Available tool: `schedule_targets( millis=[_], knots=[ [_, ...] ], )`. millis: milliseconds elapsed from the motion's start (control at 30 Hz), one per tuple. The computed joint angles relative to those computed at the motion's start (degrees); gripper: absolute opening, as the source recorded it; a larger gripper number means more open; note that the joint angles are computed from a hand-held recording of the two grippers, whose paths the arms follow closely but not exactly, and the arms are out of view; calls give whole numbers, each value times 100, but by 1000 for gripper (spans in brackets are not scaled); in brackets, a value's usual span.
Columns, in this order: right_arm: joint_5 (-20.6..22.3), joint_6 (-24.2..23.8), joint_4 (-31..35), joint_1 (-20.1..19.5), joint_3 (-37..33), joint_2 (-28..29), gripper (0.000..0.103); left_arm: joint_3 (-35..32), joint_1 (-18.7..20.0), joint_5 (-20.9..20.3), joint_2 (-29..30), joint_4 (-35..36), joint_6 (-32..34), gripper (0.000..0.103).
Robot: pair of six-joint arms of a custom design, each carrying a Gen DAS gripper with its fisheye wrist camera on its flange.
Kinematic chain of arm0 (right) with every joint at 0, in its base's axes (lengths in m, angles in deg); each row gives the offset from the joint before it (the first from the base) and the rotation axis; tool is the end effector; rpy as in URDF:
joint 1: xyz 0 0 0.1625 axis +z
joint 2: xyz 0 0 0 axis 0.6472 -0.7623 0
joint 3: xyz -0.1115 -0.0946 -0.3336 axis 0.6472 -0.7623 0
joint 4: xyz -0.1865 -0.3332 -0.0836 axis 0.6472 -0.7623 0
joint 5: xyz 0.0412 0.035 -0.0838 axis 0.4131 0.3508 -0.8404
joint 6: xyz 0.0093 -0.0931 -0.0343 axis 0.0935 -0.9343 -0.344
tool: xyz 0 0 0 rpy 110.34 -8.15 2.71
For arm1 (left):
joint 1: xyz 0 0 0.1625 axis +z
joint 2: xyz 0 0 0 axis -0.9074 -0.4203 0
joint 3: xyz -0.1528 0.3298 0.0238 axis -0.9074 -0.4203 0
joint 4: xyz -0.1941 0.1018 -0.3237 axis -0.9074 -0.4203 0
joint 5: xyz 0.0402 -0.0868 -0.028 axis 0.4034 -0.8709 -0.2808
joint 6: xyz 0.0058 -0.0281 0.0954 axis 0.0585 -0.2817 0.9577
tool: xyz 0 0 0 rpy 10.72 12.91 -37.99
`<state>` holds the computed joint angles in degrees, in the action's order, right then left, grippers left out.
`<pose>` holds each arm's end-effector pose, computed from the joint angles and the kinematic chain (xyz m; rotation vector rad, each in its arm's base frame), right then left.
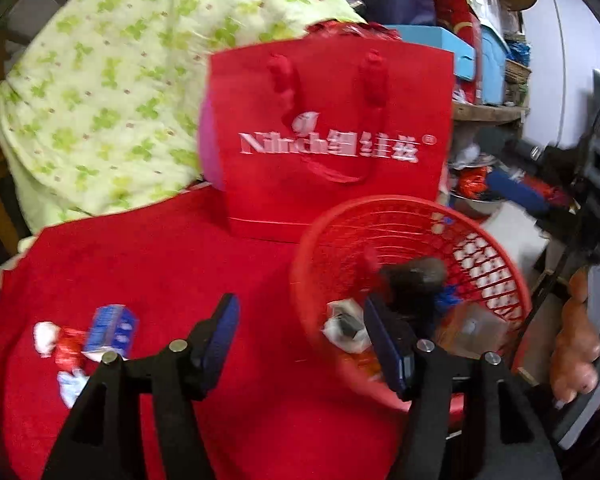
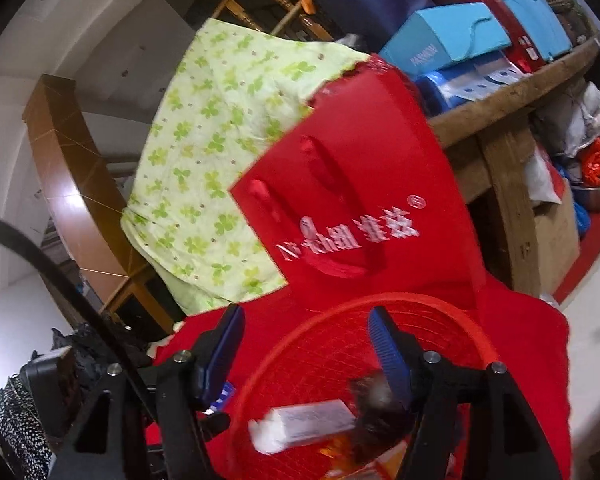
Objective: Collect trash
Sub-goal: 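Carry both boxes over the red mesh basket and open both tools to drop them, then move both tools back toward the blue box and red wrapper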
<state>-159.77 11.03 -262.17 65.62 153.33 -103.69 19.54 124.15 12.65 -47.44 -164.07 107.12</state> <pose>0.2292 -0.5003 0.1560 -0.1347 -2.0538 2.0140 -0.2048 -0.6546 0.2047 1.5790 2.2368 -0.6418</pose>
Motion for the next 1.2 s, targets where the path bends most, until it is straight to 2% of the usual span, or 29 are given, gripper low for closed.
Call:
schedule_targets(
  millis=[167,267,433,567,733,833,1100,1200],
  knots=[
    [528,-654,22,216,-655,461,68,-17,324,410,-126,-646,384,73],
    [906,-1032,284,333,-1089,775,68,-192,598,726,-99,-991,600,74],
    [1175,-1587,1346,525,-2101,1424,68,-886,1150,1279,124,-1143,558,74],
    [1161,-1364,2552,575,-2953,1908,68,-1549,1495,1552,402,-1034,327,74],
    [939,-789,4230,570,-4379,2666,68,-2123,1805,1608,665,-847,112,74],
    [776,-495,5005,537,-5119,3060,68,-2338,1927,1638,778,-687,16,74],
    [411,126,6614,398,-6541,3745,68,-3314,2114,1585,1281,-10,-305,74],
    [374,438,7081,322,-7057,3961,68,-3542,2120,1617,1464,-74,-163,74]
  ],
)
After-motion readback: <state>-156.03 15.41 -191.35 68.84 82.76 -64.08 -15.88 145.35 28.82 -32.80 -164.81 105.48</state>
